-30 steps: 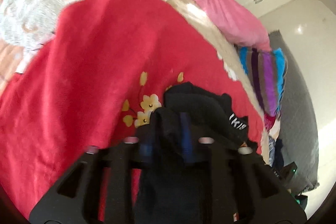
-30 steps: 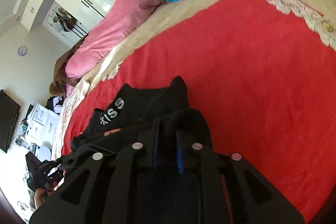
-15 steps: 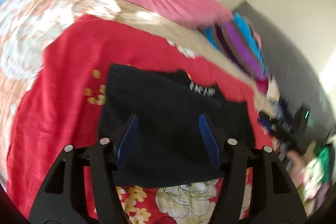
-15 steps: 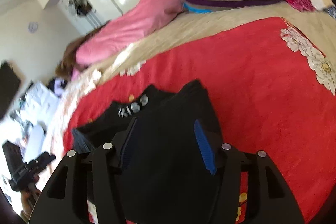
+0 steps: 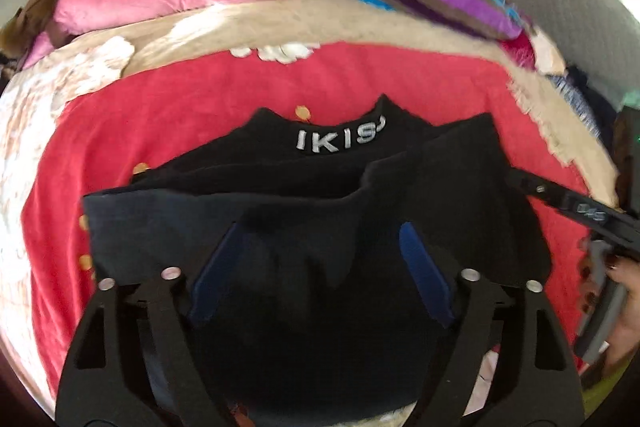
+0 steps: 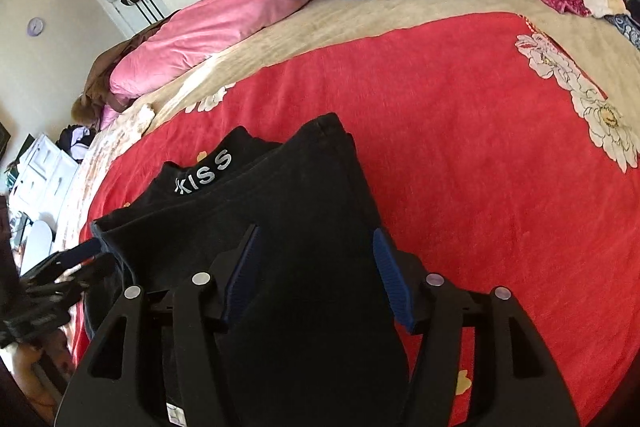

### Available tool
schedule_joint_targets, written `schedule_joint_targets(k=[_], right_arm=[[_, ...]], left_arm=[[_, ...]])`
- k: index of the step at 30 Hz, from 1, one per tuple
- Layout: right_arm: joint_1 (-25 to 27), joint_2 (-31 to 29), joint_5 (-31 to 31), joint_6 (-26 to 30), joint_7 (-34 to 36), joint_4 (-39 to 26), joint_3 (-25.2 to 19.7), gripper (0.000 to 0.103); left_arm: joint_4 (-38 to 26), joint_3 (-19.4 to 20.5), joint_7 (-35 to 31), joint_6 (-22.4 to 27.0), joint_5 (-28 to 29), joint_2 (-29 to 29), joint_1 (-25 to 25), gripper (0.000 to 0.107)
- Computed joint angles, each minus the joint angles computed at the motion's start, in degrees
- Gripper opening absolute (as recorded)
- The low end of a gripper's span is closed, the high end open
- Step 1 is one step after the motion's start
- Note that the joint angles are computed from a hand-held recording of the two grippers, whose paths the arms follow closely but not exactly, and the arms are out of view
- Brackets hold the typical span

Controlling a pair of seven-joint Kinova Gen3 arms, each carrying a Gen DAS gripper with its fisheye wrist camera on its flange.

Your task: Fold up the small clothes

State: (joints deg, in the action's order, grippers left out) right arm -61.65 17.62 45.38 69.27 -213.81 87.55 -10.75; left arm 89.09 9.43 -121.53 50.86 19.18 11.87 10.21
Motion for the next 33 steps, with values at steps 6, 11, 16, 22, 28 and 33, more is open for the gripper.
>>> schedule_joint_targets(k=[6, 11, 16, 22, 28, 33], right_arm=[[0.25, -0.56, 0.23, -0.91, -0.75, 0.86, -0.11, 0.057], [0.34, -0.71, 0.38, -0.65, -1.40, 1.19, -0.19, 0.057], [0.88, 0.69, -1.01, 1.06, 0.65, -0.06, -0.25, 0.057], [0.82, 1.75, -3.10, 1.68, 2.95, -0.78, 0.69, 0.057], [0.77, 1.61, -3.33, 1.88, 3.72, -0.72, 0.88, 0.057], [0.48, 0.67, -2.97, 1.71, 2.11, 0.32, 0.79, 0.057]], left_arm=[[-0.91, -0.66, 9.70, -3.40, -10.34, 2.87, 5.73, 0.002], [-2.73, 0.50, 8.67, -5.12, -7.99, 2.33, 4.11, 0.001], [-6.88, -2.16, 13.01, -2.60, -11.87, 6.58, 8.34, 0.008], [-2.36, 2.32, 5.61, -3.64, -1.35, 4.98, -1.71, 0.055], [8.60, -0.89, -6.13, -9.08, 9.50, -5.62, -8.38, 0.072], [14.54, -7.31, -7.41, -9.36, 12.54, -9.55, -12.09, 0.081]])
